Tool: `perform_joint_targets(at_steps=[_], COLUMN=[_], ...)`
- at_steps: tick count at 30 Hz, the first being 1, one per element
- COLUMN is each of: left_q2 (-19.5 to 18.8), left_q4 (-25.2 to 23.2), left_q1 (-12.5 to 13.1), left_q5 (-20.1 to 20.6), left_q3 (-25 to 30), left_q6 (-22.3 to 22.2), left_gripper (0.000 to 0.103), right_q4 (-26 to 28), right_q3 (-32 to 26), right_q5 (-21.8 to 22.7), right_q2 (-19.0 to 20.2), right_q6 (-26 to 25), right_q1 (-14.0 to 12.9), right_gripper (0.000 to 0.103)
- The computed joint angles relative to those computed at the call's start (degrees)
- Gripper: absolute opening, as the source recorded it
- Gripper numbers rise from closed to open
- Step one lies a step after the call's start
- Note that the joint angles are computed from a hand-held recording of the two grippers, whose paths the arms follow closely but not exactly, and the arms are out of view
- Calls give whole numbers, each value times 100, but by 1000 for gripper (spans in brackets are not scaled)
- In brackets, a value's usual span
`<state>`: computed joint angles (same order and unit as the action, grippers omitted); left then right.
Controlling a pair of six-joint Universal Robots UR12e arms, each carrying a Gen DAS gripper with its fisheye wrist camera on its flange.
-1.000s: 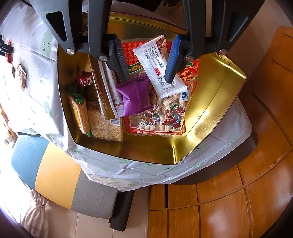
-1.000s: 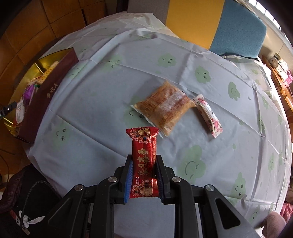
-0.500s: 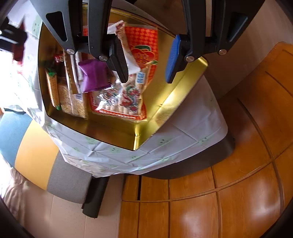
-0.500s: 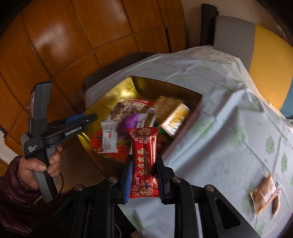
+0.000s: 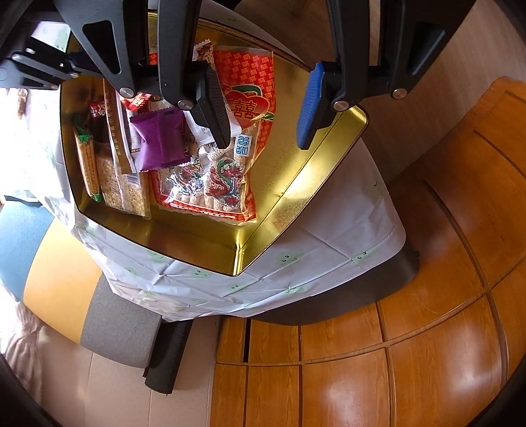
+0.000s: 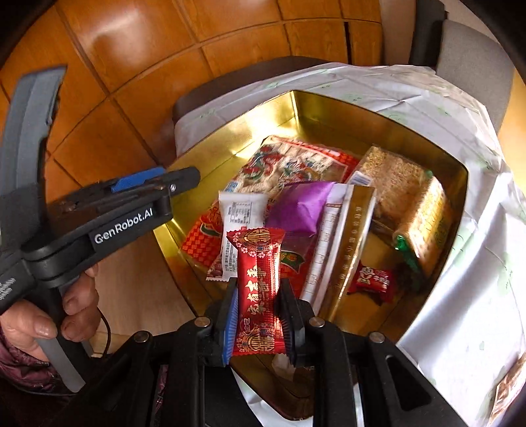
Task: Organize snacks
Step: 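Carry the red wrapped snack with the right tool into the tin and release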
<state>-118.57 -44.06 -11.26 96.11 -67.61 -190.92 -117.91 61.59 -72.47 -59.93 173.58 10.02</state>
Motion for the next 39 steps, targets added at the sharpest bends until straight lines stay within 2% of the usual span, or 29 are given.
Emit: perform_joint_targets(at_steps=[2, 7, 21, 29, 34, 37, 39], left_q2=[15, 19, 59, 67, 66, 54, 49], left_q4=[31, 17, 21, 14, 27, -1, -26], left_q1=[-7, -32, -60, -68, -66, -53, -47], left_q5=[-8, -15, -53, -53, -6, 5, -5], left_q3=[-21, -22, -59, -69, -67, -54, -51], left_q6=[41, 95, 188, 252, 210, 167, 157], left_gripper=[42, 42, 42, 43, 43, 43, 43], right_q4=[139, 139, -149, -300, -323, -412, -535], right_q3=[-75, -8, 287, 325, 295, 349, 414], right_q5=[-227, -64, 62, -300, -287, 43, 49], right_q2=[66, 71, -149, -136, -96, -117, -165], right_q6=[-5, 306, 334, 226, 208, 386, 418], right_q1=[48, 6, -30, 74, 82, 7, -12], right_gripper=[25, 26, 26, 11, 11, 11, 14])
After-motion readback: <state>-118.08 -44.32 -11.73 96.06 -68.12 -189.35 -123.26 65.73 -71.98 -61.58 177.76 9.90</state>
